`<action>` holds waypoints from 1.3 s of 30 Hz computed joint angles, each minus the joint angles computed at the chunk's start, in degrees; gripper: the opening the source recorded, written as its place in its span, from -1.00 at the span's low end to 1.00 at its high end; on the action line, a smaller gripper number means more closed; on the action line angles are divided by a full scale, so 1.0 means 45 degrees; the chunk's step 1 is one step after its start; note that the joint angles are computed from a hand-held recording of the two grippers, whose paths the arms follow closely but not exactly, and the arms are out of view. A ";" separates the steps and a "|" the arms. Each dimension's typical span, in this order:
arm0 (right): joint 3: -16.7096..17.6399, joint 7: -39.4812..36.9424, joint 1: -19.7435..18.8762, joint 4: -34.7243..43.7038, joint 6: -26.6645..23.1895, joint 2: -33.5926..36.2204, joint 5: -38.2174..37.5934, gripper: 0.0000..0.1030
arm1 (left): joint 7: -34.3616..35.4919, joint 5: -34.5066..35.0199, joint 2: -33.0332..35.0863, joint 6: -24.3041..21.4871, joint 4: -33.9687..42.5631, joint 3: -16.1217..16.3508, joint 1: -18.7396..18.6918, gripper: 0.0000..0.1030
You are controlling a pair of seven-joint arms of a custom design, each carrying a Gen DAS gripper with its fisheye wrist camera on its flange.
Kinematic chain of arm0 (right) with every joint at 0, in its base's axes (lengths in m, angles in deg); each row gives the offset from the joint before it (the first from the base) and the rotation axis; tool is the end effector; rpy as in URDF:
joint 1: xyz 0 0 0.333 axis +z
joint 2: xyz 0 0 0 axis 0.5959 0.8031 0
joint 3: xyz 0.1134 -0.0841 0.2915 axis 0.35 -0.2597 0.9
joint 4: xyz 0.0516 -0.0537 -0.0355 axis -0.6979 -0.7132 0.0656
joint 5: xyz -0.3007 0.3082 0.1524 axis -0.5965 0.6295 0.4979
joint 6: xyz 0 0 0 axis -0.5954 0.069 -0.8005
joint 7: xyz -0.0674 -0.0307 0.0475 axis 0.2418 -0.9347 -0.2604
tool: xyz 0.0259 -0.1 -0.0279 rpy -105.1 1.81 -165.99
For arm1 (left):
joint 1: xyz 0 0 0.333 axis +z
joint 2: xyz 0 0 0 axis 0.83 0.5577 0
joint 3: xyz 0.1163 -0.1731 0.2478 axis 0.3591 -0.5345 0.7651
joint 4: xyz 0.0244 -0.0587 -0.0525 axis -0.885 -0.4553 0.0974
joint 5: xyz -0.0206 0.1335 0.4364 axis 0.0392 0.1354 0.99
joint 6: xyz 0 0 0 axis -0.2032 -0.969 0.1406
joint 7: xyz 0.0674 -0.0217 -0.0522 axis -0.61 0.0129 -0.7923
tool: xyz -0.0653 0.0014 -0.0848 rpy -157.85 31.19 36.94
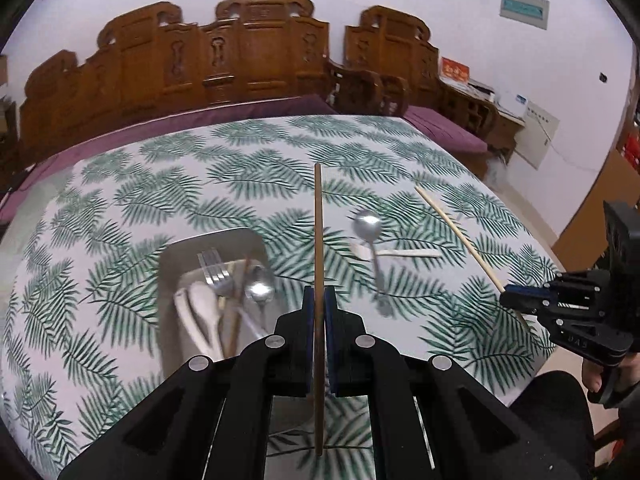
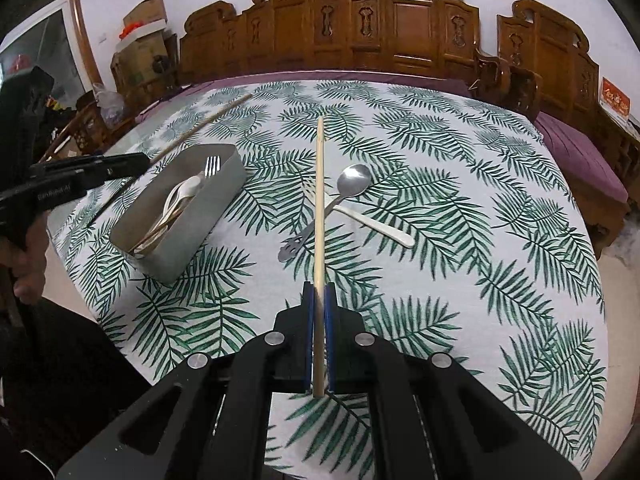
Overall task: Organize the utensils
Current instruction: 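Lower the chopstick into the tray and open the left tool while the right tool carries its chopstick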
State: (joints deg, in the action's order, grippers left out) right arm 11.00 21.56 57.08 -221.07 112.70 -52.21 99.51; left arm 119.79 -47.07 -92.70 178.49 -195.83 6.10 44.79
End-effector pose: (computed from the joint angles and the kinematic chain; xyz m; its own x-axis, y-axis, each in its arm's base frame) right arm 0.4743 0.1987 0.5510 0.6427 -0.7596 -0.0997 -0.6302 -0.4501 -0.6327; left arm 0.3750 -0.0960 0.6031 -0.0417 -0.9948 0.0928 -0.7135 -0.0353 -0.6997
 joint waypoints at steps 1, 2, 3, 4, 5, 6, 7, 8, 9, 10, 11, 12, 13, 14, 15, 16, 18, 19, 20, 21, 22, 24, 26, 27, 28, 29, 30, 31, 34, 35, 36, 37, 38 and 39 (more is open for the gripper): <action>0.0049 0.0040 0.0005 0.0046 0.0028 0.0074 -0.0036 -0.88 | 0.0026 0.0039 -0.0133 0.0013 -0.0120 0.0060 0.0083 -0.92; 0.0112 0.0115 0.0024 0.0115 0.0057 0.0177 -0.0062 -0.88 | 0.0039 0.0073 -0.0183 0.0019 -0.0174 0.0086 0.0153 -0.92; 0.0169 0.0187 0.0045 0.0190 0.0092 0.0281 -0.0091 -0.88 | 0.0046 0.0116 -0.0268 0.0015 -0.0260 0.0110 0.0242 -0.92; 0.0210 0.0235 0.0072 0.0261 0.0118 0.0375 -0.0118 -0.88 | 0.0052 0.0161 -0.0370 -0.0010 -0.0375 0.0143 0.0339 -0.92; 0.0228 0.0251 0.0107 0.0321 0.0126 0.0446 -0.0130 -0.88 | 0.0063 0.0196 -0.0453 -0.0038 -0.0481 0.0173 0.0420 -0.92; 0.0255 0.0275 0.0144 0.0383 0.0141 0.0515 -0.0137 -0.88 | 0.0053 0.0222 -0.0517 -0.0059 -0.0567 0.0181 0.0490 -0.92; 0.0304 0.0315 0.0190 0.0468 0.0155 0.0605 -0.0152 -0.88 | 0.0062 0.0244 -0.0600 -0.0124 -0.0679 0.0216 0.0558 -0.92; 0.0331 0.0333 0.0229 0.0512 0.0164 0.0655 -0.0164 -0.88 | 0.0067 0.0257 -0.0639 -0.0175 -0.0753 0.0234 0.0610 -0.92; 0.0346 0.0341 0.0268 0.0555 0.0172 0.0707 -0.0164 -0.88 | 0.0058 0.0272 -0.0689 -0.0231 -0.0855 0.0260 0.0687 -0.92; 0.0375 0.0363 0.0309 0.0601 0.0182 0.0762 -0.0166 -0.88 | 0.0090 0.0266 -0.0789 -0.0296 -0.0958 0.0328 0.0733 -0.92; 0.0413 0.0395 0.0355 0.0654 0.0184 0.0828 -0.0170 -0.88 | 0.0081 0.0260 -0.0799 -0.0349 -0.1009 0.0347 0.0792 -0.92; 0.0432 0.0415 0.0390 0.0693 0.0184 0.0878 -0.0173 -0.88 | 0.0069 0.0262 -0.0793 -0.0414 -0.1057 0.0364 0.0863 -0.92; 0.0451 0.0429 0.0428 0.0716 0.0181 0.0913 -0.0170 -0.88 | 0.0060 0.0252 -0.0749 -0.0517 -0.1087 0.0400 0.0933 -0.92; 0.0480 0.0441 0.0467 0.0759 0.0164 0.0965 -0.0185 -0.88 | 0.0039 0.0251 -0.0689 -0.0626 -0.1100 0.0413 0.1015 -0.92; 0.0512 0.0455 0.0499 0.0789 0.0155 0.1005 -0.0212 -0.88 | 0.0013 0.0273 -0.0640 -0.0727 -0.1106 0.0395 0.1103 -0.92; 0.0545 0.0473 0.0519 0.0801 0.0154 0.1022 -0.0257 -0.88 | -0.0045 0.0287 -0.0534 -0.0903 -0.1078 0.0374 0.1203 -0.92; 0.0583 0.0506 0.0559 0.0834 0.0149 0.1075 -0.0316 -0.88 | 0.0006 0.0177 -0.0463 -0.1032 -0.1101 0.0486 0.1193 -0.92; 0.0595 0.0530 0.0572 0.0855 0.0141 0.1106 -0.0344 -0.88 | 0.0043 0.0159 -0.0357 -0.1157 -0.1060 0.0505 0.1217 -0.92; 0.0605 0.0555 0.0581 0.0862 0.0137 0.1114 -0.0370 -0.88 | 0.0052 0.0146 -0.0278 -0.1200 -0.1046 0.0500 0.1253 -0.92; 0.0614 0.0579 0.0589 0.0878 0.0131 0.1137 -0.0394 -0.88 | 0.0066 0.0096 -0.0201 -0.1205 -0.1032 0.0524 0.1256 -0.92; 0.0626 0.0611 0.0600 0.0887 0.0122 0.1147 -0.0412 -0.88 | 0.0092 0.0008 -0.0083 -0.1215 -0.0986 0.0577 0.1234 -0.92; 0.0622 0.0624 0.0621 0.0900 0.0113 0.1168 -0.0425 -0.88 | 0.0119 -0.0082 0.0098 -0.1152 -0.0923 0.0584 0.1249 -0.92; 0.0631 0.0642 0.0631 0.0926 0.0081 0.1189 -0.0465 -0.88 | 0.0096 -0.0119 0.0245 -0.1036 -0.0875 0.0543 0.1294 -0.92; 0.0637 0.0657 0.0636 0.0943 0.0075 0.1207 -0.0478 -0.88 | 0.0102 -0.0188 0.0283 -0.0941 -0.0884 0.0575 0.1270 -0.92; 0.0636 0.0660 0.0644 0.0956 0.0065 0.1215 -0.0480 -0.88 | 0.0106 -0.0244 0.0306 -0.0878 -0.0882 0.0585 0.1249 -0.92; 0.0637 0.0665 0.0652 0.0968 0.0057 0.1219 -0.0480 -0.88 | 0.0118 -0.0296 0.0308 -0.0774 -0.0914 0.0602 0.1228 -0.92; 0.0634 0.0667 0.0662 0.0998 0.0043 0.1238 -0.0471 -0.88 | 0.0136 -0.0339 0.0295 -0.0656 -0.0953 0.0615 0.1206 -0.92; 0.0635 0.0672 0.0678 0.1031 0.0033 0.1257 -0.0451 -0.88 | 0.0162 -0.0390 0.0306 -0.0512 -0.0985 0.0642 0.1176 -0.92; 0.0642 0.0672 0.0726 0.1088 0.0039 0.1296 -0.0371 -0.88 | 0.0187 -0.0511 0.0335 -0.0194 -0.1048 0.0701 0.1160 -0.92; 0.0651 0.0679 0.0746 0.1112 0.0044 0.1317 -0.0344 -0.88 | 0.0187 -0.0518 0.0353 -0.0116 -0.1054 0.0700 0.1180 -0.92; 0.0662 0.0682 0.0773 0.1151 0.0036 0.1348 -0.0313 -0.88 | 0.0185 -0.0521 0.0362 -0.0080 -0.1052 0.0691 0.1193 -0.92; 0.0674 0.0684 0.0796 0.1173 0.0035 0.1362 -0.0292 -0.88 | 0.0181 -0.0509 0.0356 -0.0037 -0.1053 0.0673 0.1214 -0.92; 0.0685 0.0685 0.0815 0.1196 0.0028 0.1377 -0.0278 -0.88 | 0.0184 -0.0495 0.0314 0.0021 -0.1073 0.0657 0.1223 -0.92; 0.0701 0.0699 0.0836 0.1222 0.0018 0.1389 -0.0262 -0.88 | 0.0195 -0.0477 0.0258 0.0065 -0.1094 0.0648 0.1229 -0.92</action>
State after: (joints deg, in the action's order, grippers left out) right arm 14.15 24.71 60.84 -215.57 112.78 -45.96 98.33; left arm 120.66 -49.21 -91.54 178.79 -200.75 9.01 50.32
